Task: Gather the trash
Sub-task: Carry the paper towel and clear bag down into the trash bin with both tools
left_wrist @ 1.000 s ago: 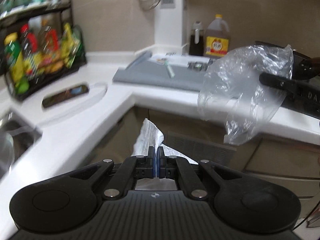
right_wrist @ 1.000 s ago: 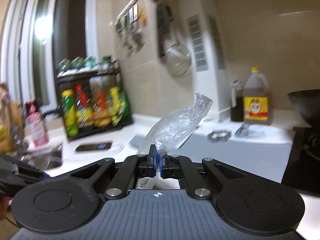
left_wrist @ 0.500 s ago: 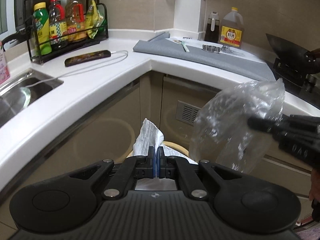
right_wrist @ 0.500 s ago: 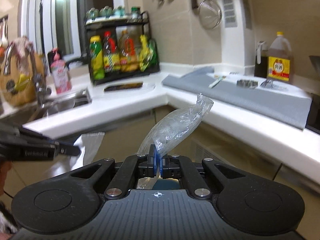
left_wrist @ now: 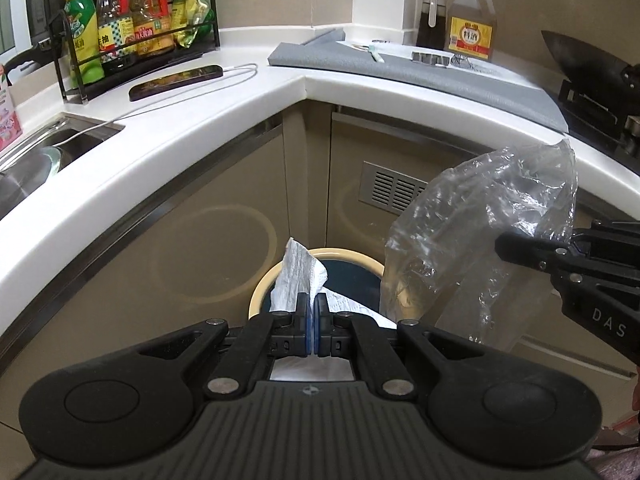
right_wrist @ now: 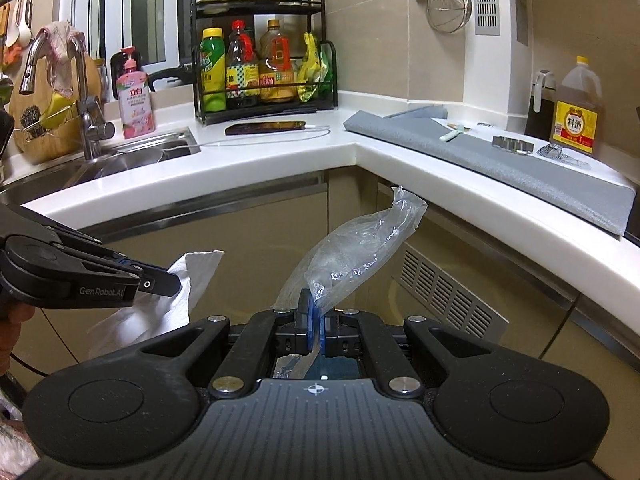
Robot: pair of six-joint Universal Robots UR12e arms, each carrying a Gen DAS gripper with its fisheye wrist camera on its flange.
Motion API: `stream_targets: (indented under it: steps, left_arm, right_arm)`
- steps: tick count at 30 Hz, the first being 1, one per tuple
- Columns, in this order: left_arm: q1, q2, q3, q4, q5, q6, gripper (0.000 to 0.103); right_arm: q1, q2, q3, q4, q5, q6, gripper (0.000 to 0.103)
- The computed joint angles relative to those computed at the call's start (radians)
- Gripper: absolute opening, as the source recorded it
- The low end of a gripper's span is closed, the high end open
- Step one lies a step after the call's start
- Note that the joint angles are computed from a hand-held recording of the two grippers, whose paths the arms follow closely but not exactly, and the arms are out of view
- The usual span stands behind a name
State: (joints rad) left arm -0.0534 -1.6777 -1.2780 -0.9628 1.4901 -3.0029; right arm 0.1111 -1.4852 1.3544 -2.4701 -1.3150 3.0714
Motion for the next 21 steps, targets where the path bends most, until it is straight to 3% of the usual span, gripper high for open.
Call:
stream_targets:
  steps: [21]
  left_arm:
    - [-0.008,-0.007,0.002,-0.015,0.007,-0.006,0.001]
  right_arm:
    - [0.006,0.014,-0.015,0.042,-0.003,0.000,0.004]
